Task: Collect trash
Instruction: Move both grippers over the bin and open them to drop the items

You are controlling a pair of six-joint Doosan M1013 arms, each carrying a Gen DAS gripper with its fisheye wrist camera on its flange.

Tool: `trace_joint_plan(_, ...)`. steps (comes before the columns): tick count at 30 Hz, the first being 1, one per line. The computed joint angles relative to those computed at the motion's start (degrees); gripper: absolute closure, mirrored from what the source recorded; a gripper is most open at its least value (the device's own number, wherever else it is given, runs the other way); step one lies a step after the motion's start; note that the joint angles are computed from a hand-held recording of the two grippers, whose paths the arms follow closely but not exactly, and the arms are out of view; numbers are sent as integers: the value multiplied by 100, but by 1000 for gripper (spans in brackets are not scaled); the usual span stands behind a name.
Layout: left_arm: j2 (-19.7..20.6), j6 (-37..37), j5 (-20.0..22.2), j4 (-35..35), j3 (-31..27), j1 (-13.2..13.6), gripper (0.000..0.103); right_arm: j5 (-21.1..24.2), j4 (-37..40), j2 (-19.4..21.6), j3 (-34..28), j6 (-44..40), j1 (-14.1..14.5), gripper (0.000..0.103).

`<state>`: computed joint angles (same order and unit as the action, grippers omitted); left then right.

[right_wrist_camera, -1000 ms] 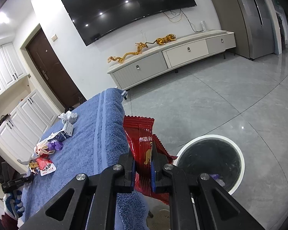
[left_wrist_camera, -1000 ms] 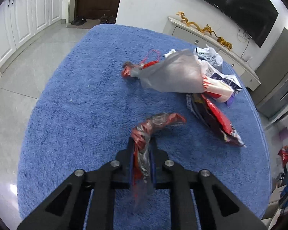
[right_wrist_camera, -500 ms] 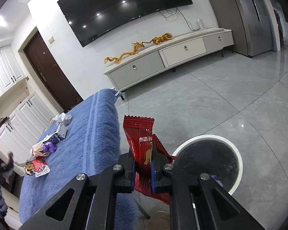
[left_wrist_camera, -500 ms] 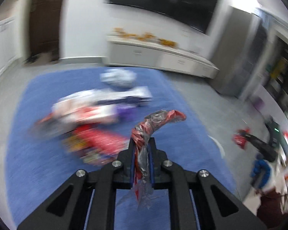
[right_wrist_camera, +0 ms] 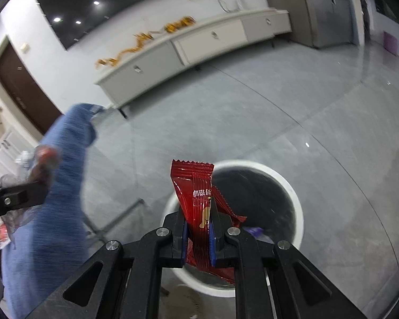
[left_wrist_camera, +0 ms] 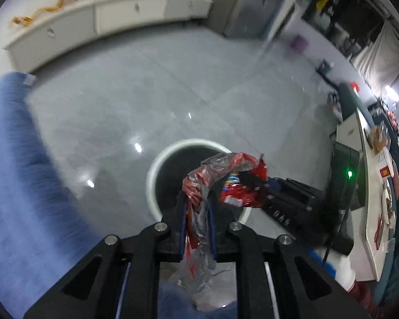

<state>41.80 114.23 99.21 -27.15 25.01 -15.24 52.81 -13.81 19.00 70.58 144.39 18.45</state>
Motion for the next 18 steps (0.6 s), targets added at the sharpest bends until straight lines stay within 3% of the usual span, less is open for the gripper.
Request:
trace_joint_plan(7, 322, -352, 188, 436, -172, -308, 74, 31, 336, 66, 255, -232, -174, 86)
trace_joint_plan(12, 586, -929, 426, -36, -537, -280, 73, 94, 414, 133, 243, -334, -237, 81)
trace_joint_plan(15, 746, -1262, 588, -310, -774, -260, 69, 143, 339, 130, 245, -316, -235, 58)
trace_joint_plan(18, 838, -1506, 635, -417, -910, -239, 62, 211, 251, 126, 208, -330, -209, 56)
